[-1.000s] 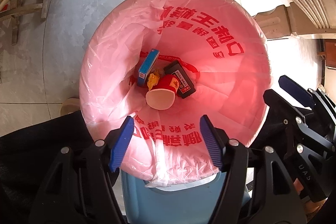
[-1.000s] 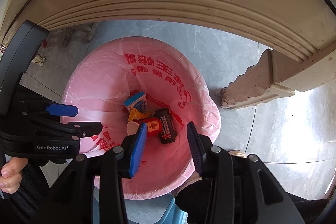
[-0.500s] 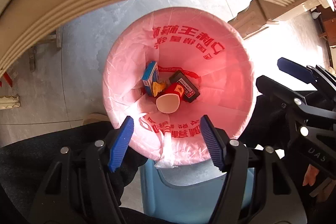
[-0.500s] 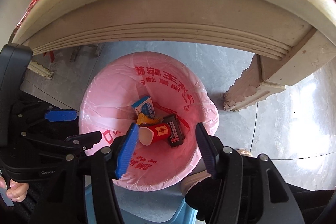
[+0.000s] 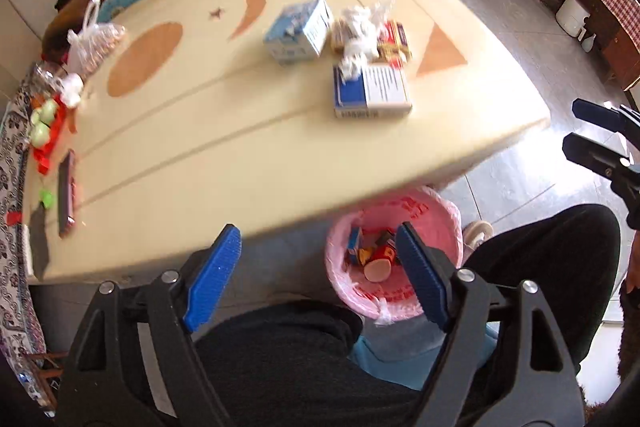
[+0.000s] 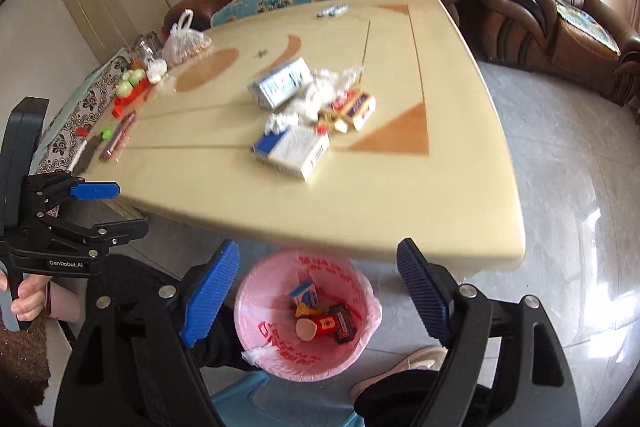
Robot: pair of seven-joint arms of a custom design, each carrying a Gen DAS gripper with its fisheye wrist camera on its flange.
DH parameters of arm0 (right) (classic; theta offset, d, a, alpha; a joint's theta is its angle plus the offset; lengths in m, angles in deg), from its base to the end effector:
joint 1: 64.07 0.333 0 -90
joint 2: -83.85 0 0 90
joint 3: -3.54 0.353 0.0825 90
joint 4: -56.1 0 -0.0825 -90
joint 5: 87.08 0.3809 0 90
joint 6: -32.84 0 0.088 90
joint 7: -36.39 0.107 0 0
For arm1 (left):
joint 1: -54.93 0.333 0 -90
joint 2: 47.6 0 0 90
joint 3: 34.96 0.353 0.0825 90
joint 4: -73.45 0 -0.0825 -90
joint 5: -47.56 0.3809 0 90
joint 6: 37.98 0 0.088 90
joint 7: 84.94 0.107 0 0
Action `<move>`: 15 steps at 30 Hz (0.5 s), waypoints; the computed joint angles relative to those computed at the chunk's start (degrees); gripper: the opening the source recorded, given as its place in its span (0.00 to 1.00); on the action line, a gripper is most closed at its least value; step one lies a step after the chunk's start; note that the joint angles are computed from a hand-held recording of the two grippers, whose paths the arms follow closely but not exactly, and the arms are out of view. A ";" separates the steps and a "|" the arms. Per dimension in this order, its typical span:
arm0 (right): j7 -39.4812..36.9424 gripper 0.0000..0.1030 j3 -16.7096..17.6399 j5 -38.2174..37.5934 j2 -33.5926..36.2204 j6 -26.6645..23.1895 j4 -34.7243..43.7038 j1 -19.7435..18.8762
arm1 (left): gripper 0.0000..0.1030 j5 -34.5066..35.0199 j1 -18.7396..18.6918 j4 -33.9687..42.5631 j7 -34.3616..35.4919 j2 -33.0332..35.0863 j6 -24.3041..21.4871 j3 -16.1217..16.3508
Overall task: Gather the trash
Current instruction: 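Raise both tools from the bin back over the table items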
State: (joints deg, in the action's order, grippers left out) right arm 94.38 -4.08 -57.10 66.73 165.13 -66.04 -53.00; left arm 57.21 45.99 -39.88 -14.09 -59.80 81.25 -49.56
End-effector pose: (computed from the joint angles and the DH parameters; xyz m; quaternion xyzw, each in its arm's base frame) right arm 0.4919 0.0312 0.6223 -0.7732 0.5403 -0.0665 0.3254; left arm 0.4702 -0.2095 0.6258 -0.6449 0.7414 -0.0972 0.1577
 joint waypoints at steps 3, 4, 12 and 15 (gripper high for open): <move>-0.20 0.87 -1.00 2.27 3.96 -4.51 9.11 0.12 | 0.76 0.52 0.41 7.60 3.51 2.68 -2.23 0.79; -0.35 0.89 -1.01 3.49 5.24 -5.52 11.65 -0.13 | 0.77 0.80 0.53 10.34 4.47 3.98 -3.11 1.00; 3.25 0.91 2.73 4.76 15.47 -11.18 26.98 -4.00 | 0.79 1.35 -0.59 30.80 10.44 16.84 -11.18 3.12; 4.74 0.91 4.31 4.13 18.39 -12.53 30.20 -5.39 | 0.79 2.15 -1.71 38.16 11.47 22.49 -14.89 4.27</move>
State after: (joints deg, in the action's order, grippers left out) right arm 99.13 0.23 -52.97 85.12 152.60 -35.85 -58.39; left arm 59.36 44.28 -1.72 -2.61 -37.31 66.36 -45.29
